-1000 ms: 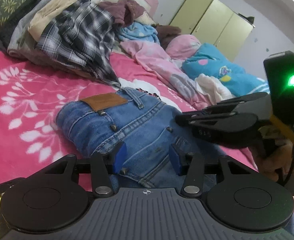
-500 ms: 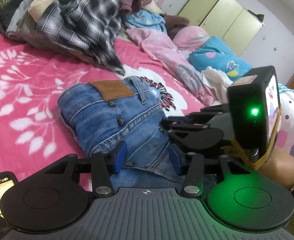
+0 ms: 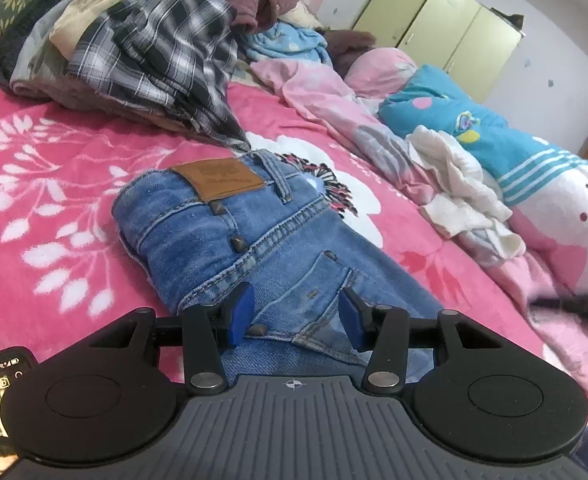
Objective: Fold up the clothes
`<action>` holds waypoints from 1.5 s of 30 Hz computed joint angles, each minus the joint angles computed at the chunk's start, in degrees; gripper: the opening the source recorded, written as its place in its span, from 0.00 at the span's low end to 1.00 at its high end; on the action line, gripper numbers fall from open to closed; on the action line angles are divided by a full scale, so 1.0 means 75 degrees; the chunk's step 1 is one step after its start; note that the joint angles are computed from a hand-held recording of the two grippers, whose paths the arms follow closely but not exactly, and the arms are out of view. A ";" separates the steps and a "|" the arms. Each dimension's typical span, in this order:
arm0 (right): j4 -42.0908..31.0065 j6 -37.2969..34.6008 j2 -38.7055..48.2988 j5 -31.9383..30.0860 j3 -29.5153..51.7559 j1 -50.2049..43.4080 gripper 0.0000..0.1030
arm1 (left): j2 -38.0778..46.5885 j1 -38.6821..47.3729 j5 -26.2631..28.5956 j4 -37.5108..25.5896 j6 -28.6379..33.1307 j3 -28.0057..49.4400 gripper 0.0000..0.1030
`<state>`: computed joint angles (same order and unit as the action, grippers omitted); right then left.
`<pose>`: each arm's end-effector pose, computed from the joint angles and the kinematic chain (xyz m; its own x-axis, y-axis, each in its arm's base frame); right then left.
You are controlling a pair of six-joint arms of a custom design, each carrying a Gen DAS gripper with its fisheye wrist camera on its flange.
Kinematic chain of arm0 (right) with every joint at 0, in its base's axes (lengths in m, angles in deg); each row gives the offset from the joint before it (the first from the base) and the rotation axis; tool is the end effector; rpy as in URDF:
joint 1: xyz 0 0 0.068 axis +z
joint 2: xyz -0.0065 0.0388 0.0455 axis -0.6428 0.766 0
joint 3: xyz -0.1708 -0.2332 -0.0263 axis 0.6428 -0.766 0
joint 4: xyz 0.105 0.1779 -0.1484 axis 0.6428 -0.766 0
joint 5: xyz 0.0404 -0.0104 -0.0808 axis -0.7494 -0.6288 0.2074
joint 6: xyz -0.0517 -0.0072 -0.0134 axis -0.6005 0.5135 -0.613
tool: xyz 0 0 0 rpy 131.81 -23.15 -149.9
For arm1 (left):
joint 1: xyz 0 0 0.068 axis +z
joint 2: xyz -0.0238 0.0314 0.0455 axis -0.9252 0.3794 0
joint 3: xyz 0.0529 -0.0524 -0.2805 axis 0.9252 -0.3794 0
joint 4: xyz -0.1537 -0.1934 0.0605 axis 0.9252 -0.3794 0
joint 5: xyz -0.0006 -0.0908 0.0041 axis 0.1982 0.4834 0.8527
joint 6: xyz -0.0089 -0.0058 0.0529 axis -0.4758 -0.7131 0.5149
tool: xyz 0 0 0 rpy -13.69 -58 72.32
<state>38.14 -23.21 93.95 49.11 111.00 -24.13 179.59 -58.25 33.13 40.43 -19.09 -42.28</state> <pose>0.3054 0.0881 0.2308 -0.6487 -0.3396 -0.6810 -0.3987 0.9139 -0.0760 0.2708 0.0308 0.1328 -0.5647 -0.3600 -0.7426 0.0169 0.8946 -0.4465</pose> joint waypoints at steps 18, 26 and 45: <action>0.0267 0.0496 0.0156 -0.0969 -0.1125 -0.0499 0.30 | 0.0107 -0.0421 -0.0746 0.0443 0.0086 -0.0136 0.47; 0.0533 0.0503 -0.0316 0.0234 -0.1612 0.0328 0.02 | 0.0087 -0.0387 -0.0686 0.0323 -0.0055 -0.0067 0.47; 0.1664 -0.0213 0.0040 0.2529 -0.1547 0.0913 0.01 | 0.0111 -0.0532 -0.0939 0.0316 -0.0120 -0.0001 0.47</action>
<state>50.62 -24.80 94.26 68.08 99.40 -17.29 180.43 -62.24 26.09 42.80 -19.99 -42.28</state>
